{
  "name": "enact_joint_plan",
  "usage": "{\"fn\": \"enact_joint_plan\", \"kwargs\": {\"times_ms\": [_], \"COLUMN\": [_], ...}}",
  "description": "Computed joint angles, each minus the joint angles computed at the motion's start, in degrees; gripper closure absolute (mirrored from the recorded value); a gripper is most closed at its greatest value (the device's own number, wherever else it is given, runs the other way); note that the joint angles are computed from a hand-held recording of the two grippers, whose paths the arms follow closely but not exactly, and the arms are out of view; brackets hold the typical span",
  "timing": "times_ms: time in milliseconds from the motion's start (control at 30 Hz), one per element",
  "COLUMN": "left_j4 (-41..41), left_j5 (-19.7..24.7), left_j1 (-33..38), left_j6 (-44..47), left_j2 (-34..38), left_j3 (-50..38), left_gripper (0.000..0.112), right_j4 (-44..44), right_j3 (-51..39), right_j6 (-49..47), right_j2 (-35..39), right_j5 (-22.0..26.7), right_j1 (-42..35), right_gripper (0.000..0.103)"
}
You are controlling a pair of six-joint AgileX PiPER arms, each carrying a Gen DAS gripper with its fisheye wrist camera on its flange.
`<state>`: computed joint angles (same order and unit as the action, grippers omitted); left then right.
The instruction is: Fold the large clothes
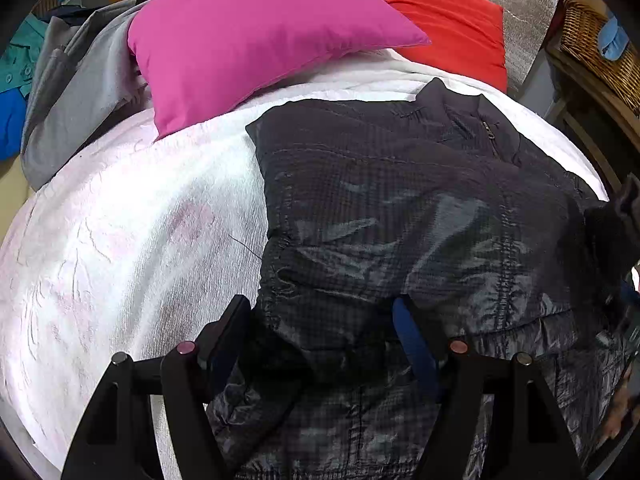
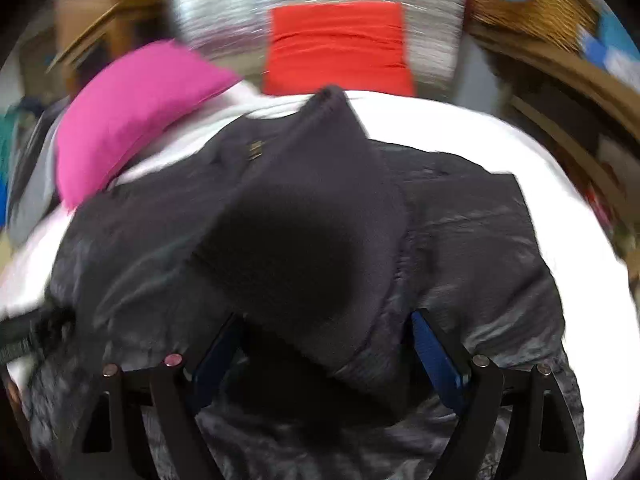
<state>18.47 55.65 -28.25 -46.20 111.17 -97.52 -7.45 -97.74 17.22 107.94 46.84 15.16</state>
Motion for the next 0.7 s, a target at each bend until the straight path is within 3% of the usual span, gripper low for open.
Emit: {"fn": "enact_joint_plan", "kwargs": {"times_ms": [167, 333, 433, 500, 567, 700], "left_j4": [-0.8, -1.1, -2.6, -4.1, -4.5, -3.0], "left_j5": [-0.6, -0.2, -1.7, -3.3, -4.7, -6.0], "left_j1": [0.4, 0.3, 1.1, 2.1, 2.7, 3.3], "left_j6": [0.4, 0.4, 0.4, 0.5, 0.1, -1.3], "left_j2": [-0.4, -0.6, -1.9, -3.1, -4.0, -5.9], "left_j3": [0.7, 0.4, 1.6, 3.1, 4.3, 6.1], "left_gripper": [0.038, 0.038, 0.038, 0.038, 0.038, 0.038], "right_j4": [21.9, 49.4, 55.9, 57.0, 55.2, 55.6], "right_j3": [3.7, 5.0, 5.7, 5.5, 4.8, 7.0], "right_j6": [-5.5, -21.0, -25.0, -24.8, -22.9, -24.7], "right_j2": [-3.8, -1.5, -0.4, 0.5, 0.7, -1.9], "right_j5": [-2.9, 3.8, 7.5, 9.4, 9.9, 5.8], "right_j1": [-14.4, -28.0, -30.9, -31.9, -31.8, -31.5], "right_gripper": [0.016, 0.023, 0.041, 0.067, 0.080, 0.088]}}
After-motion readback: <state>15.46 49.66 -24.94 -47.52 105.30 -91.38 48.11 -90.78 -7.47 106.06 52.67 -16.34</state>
